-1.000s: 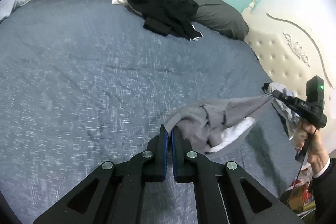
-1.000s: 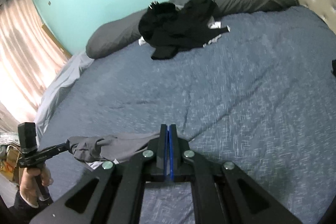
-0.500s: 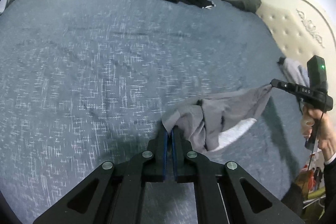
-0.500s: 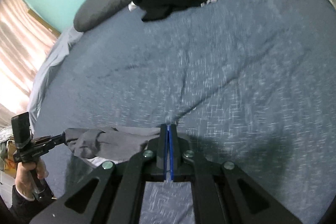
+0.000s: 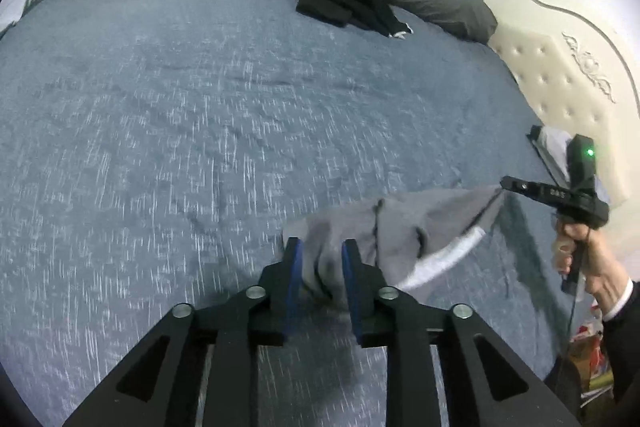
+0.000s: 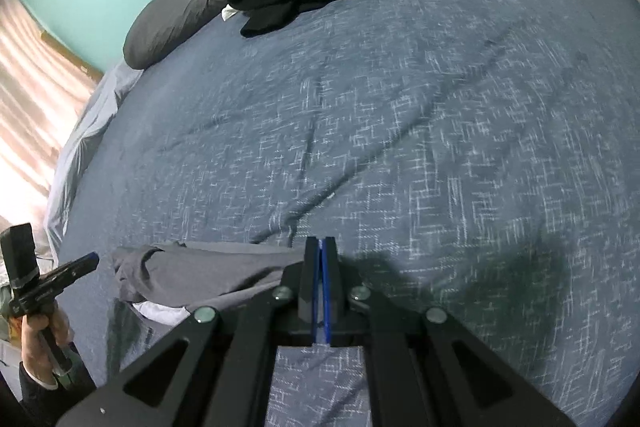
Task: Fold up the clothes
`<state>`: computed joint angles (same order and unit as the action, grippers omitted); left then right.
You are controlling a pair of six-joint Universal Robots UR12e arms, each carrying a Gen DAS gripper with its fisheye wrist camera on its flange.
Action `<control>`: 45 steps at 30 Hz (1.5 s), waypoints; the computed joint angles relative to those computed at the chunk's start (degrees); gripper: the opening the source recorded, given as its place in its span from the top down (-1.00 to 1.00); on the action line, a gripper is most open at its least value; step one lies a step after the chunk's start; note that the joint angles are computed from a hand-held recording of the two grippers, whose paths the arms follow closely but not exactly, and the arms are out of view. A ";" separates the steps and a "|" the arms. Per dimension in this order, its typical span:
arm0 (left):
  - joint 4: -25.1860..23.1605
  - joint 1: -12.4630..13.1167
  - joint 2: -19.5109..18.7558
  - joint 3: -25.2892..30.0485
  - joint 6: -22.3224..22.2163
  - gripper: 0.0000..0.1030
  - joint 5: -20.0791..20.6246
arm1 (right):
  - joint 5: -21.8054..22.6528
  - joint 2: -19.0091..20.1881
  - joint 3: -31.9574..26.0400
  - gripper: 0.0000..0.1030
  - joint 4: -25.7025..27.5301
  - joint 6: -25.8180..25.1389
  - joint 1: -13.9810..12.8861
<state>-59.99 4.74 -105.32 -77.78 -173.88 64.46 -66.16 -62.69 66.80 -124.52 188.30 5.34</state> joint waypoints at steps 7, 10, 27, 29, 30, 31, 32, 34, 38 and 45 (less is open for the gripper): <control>-4.07 -0.22 0.05 -1.63 1.21 0.53 0.28 | 0.45 -0.39 1.04 0.97 -1.60 1.16 -0.05; -3.98 -0.21 -0.31 -1.62 -0.05 0.53 0.58 | 0.81 -0.63 1.45 0.97 -2.20 1.62 -0.14; -1.62 2.27 -1.48 -2.00 -6.89 0.76 -7.74 | 1.67 -1.39 2.88 0.97 -3.94 2.39 -0.25; -1.21 2.65 -1.53 -2.14 -7.82 0.76 -8.29 | 1.71 -1.39 2.94 0.97 -4.04 2.44 -0.23; -1.32 2.71 -1.67 -2.06 -7.95 0.76 -8.57 | 1.72 -1.38 2.96 0.97 -4.10 2.48 -0.21; -1.36 2.73 -1.74 -2.05 -7.84 0.76 -8.81 | 1.73 -1.37 2.98 0.97 -4.17 2.52 -0.19; -1.45 2.73 -1.82 -2.03 -7.65 0.76 -9.08 | 1.74 -1.37 3.00 0.97 -4.23 2.55 -0.17; -1.78 2.65 -1.96 -1.93 -7.06 0.79 -9.75 | 1.79 -1.33 2.99 0.97 -4.30 2.55 -0.15; -1.76 2.68 -1.76 -1.92 -6.97 0.97 -10.81 | 1.80 -1.40 3.10 0.97 -4.49 2.49 -0.18; -1.44 3.39 -0.01 -0.91 -5.92 0.97 -11.68 | 1.29 -1.51 2.47 0.97 -3.52 0.49 -0.11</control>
